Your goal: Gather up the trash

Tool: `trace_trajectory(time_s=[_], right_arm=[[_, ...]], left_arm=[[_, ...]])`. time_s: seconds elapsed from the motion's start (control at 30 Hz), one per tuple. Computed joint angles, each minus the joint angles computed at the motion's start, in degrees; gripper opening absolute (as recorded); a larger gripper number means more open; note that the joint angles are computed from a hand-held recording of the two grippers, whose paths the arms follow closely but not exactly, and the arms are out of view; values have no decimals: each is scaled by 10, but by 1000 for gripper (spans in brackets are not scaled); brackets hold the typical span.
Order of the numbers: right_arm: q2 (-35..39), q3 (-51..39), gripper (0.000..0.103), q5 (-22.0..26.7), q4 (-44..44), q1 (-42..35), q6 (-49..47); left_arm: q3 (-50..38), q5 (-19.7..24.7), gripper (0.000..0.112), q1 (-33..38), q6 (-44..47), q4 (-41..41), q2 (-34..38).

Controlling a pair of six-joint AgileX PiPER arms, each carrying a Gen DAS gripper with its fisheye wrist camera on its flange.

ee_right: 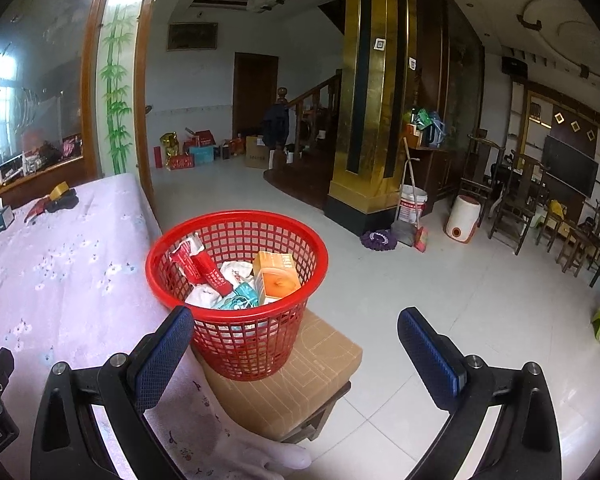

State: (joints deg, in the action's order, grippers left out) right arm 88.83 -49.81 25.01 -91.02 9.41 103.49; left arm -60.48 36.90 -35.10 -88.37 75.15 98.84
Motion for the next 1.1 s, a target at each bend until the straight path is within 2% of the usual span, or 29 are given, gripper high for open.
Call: trace_trajectory(time_s=[0.13,1.1], right_arm=[[1,0,103,-4,7,-6,-7],[8,-10,103,2,37,7,-48]], left_arm=[[4,-21,100,5,2,-7,-2],[9,-42,100,11,-4,-7,4]])
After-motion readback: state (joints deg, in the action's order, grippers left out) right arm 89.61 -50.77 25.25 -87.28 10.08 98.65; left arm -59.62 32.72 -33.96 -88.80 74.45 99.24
